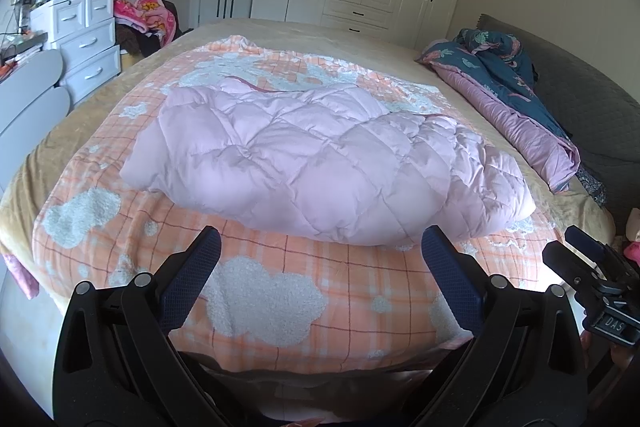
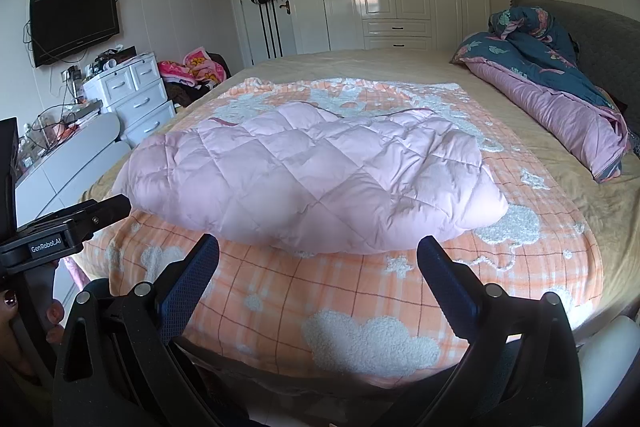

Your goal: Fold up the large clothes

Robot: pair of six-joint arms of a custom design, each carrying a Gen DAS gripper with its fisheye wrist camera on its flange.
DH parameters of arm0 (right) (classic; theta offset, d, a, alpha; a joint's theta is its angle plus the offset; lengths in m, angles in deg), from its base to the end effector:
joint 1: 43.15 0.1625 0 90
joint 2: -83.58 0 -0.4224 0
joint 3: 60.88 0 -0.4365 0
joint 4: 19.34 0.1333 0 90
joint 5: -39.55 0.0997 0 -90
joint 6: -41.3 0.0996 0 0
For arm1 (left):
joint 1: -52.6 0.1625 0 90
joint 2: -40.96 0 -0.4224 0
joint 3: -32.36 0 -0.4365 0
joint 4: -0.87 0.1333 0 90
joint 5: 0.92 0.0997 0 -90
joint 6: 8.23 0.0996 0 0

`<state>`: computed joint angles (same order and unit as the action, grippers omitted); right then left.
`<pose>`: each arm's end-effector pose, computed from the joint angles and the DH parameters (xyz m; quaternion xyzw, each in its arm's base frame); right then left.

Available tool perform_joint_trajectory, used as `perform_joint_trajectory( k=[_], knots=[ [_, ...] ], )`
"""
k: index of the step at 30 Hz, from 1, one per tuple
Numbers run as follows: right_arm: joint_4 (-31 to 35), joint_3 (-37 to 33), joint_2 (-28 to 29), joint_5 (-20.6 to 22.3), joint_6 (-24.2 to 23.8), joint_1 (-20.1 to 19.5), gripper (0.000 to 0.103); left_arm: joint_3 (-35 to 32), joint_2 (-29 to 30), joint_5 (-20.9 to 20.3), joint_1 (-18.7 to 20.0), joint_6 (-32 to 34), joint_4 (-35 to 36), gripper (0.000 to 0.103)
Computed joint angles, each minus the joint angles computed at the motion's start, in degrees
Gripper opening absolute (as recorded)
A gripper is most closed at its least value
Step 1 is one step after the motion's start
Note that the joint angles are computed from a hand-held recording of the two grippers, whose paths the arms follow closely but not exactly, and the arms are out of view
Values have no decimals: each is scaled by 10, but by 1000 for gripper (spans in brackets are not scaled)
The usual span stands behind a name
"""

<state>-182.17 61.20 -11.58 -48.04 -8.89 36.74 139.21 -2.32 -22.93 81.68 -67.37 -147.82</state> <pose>0.0490 -0.5085 0.3879 0.3232 -0.8621 0.3469 0.1791 -0.4129 -0.4878 0.0155 0.0367 0.8279 -0.4663 0.3096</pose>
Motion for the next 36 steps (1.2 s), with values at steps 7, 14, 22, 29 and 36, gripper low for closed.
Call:
perform_joint_trajectory(
  k=[7, 14, 22, 29, 36],
  knots=[
    [1, -1, -1, -1, 1, 1, 99, -1, -2, 3, -2, -11, 14, 94],
    [1, -1, 0, -1, 1, 0, 99, -3, 0, 1, -1, -11, 15, 94],
    [2, -1, -1, 0, 1, 1, 99, 0, -4, 2, -2, -23, 28, 94],
    [1, 0, -2, 0, 1, 1, 99, 1, -4, 2, -2, -22, 26, 94],
    [2, 0, -2, -1, 2, 1, 99, 1, -4, 2, -3, -26, 33, 94]
  ],
)
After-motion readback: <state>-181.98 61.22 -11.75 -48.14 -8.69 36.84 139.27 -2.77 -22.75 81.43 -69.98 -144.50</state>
